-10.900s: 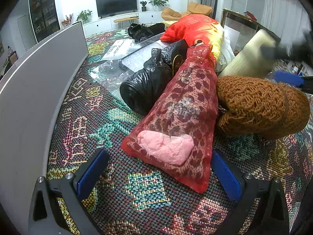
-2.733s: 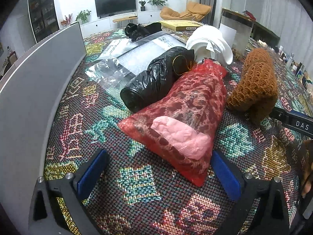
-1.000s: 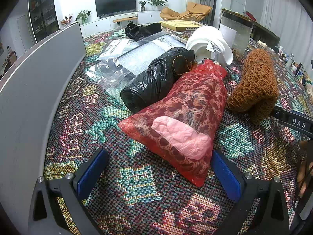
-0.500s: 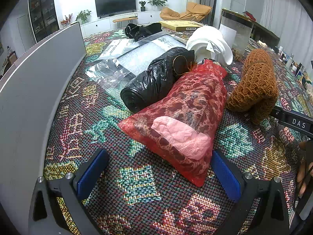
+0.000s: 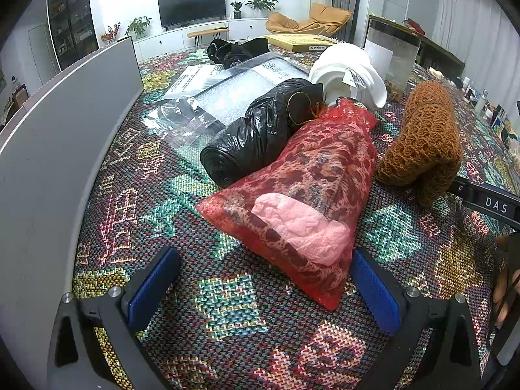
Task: Organize soft objects
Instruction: 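Move the right gripper to the brown knitted roll and grasp it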
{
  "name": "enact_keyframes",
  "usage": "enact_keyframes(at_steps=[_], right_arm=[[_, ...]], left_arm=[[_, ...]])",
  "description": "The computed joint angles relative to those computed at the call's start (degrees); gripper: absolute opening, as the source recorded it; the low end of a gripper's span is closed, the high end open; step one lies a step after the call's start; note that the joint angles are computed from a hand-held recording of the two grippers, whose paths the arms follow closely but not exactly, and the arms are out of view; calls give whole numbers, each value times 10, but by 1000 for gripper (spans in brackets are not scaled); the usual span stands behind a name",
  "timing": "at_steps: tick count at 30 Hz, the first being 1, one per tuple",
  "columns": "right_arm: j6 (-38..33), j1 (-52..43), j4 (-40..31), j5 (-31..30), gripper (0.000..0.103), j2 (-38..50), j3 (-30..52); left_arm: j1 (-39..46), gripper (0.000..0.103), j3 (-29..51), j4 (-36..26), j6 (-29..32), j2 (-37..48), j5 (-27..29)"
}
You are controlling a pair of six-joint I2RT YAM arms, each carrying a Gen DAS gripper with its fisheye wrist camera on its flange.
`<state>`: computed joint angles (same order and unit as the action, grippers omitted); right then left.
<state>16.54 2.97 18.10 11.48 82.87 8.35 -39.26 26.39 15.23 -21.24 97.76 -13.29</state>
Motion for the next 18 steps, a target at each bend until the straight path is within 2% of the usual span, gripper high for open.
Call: enact_keyframes(at_steps=[18], right_arm=[[-1, -1, 1, -1, 100, 1, 1]], left_arm=[[-5, 103, -1, 2, 0, 2, -2]])
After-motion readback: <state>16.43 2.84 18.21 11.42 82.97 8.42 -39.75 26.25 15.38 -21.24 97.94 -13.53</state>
